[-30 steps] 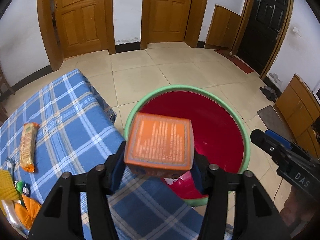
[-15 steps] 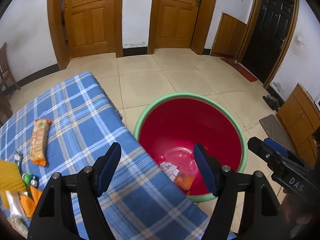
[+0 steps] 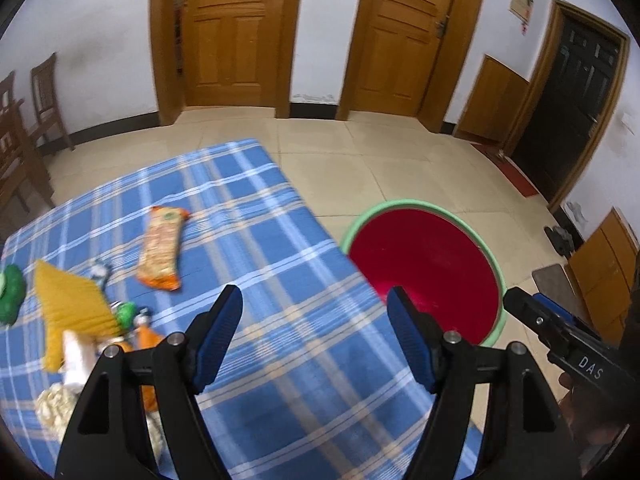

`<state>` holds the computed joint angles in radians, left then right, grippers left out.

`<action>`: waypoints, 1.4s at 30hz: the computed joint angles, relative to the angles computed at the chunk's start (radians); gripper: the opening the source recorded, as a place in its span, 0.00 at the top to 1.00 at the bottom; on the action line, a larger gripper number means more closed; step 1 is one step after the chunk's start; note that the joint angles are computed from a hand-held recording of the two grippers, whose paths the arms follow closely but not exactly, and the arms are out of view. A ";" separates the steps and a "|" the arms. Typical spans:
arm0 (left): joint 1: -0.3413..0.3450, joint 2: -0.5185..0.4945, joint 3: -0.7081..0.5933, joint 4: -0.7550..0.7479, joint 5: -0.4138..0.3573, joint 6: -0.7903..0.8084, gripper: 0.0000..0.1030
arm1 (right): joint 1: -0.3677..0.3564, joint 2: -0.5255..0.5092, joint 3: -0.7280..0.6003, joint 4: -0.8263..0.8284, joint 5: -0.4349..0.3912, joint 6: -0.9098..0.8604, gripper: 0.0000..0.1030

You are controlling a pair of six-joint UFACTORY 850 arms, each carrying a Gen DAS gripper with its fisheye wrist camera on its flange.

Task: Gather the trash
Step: 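Move both open tools back over the remaining table items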

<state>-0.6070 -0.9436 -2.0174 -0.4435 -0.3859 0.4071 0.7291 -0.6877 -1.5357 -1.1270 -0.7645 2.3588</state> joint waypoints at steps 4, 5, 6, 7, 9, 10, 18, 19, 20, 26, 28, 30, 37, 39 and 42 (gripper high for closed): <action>0.025 0.044 0.066 0.019 0.034 -0.037 0.28 | 0.006 -0.026 -0.046 0.010 0.014 -0.036 0.19; 0.032 0.056 0.084 0.021 0.043 -0.044 0.28 | 0.007 -0.032 -0.055 0.012 0.018 -0.044 0.19; 0.037 0.065 0.100 0.021 0.051 -0.047 0.28 | 0.009 -0.039 -0.068 0.016 0.023 -0.055 0.19; 0.044 0.077 0.119 0.025 0.060 -0.056 0.28 | 0.010 -0.046 -0.080 0.021 0.027 -0.066 0.19; 0.056 0.093 0.144 0.048 0.071 -0.085 0.28 | 0.012 -0.058 -0.101 0.033 0.032 -0.088 0.19; 0.064 0.104 0.163 0.058 0.081 -0.100 0.28 | 0.013 -0.063 -0.110 0.040 0.034 -0.097 0.18; 0.116 0.165 0.272 0.123 0.134 -0.209 0.28 | 0.024 -0.111 -0.194 0.079 0.046 -0.178 0.18; 0.123 0.171 0.284 0.132 0.140 -0.222 0.28 | 0.024 -0.118 -0.206 0.085 0.046 -0.189 0.18; 0.131 0.178 0.297 0.149 0.146 -0.245 0.28 | 0.025 -0.122 -0.213 0.088 0.047 -0.197 0.18; 0.166 0.203 0.356 0.210 0.177 -0.336 0.28 | 0.033 -0.160 -0.274 0.123 0.046 -0.264 0.17; 0.177 0.208 0.370 0.251 0.182 -0.384 0.28 | 0.035 -0.175 -0.297 0.138 0.047 -0.289 0.17; 0.187 0.211 0.383 0.290 0.183 -0.431 0.28 | 0.035 -0.188 -0.319 0.156 0.049 -0.316 0.17; 0.213 0.196 0.400 0.384 0.167 -0.554 0.28 | 0.038 -0.232 -0.387 0.209 0.047 -0.396 0.17; 0.218 0.190 0.400 0.382 0.160 -0.558 0.28 | 0.037 -0.246 -0.407 0.226 0.047 -0.417 0.17; 0.223 0.179 0.395 0.375 0.150 -0.560 0.28 | 0.037 -0.260 -0.427 0.248 0.048 -0.444 0.17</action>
<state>-0.3842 -0.7650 -1.6220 -0.0680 -0.2360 -0.1528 0.7658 -0.9475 -1.9628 -0.8792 -0.7164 1.9143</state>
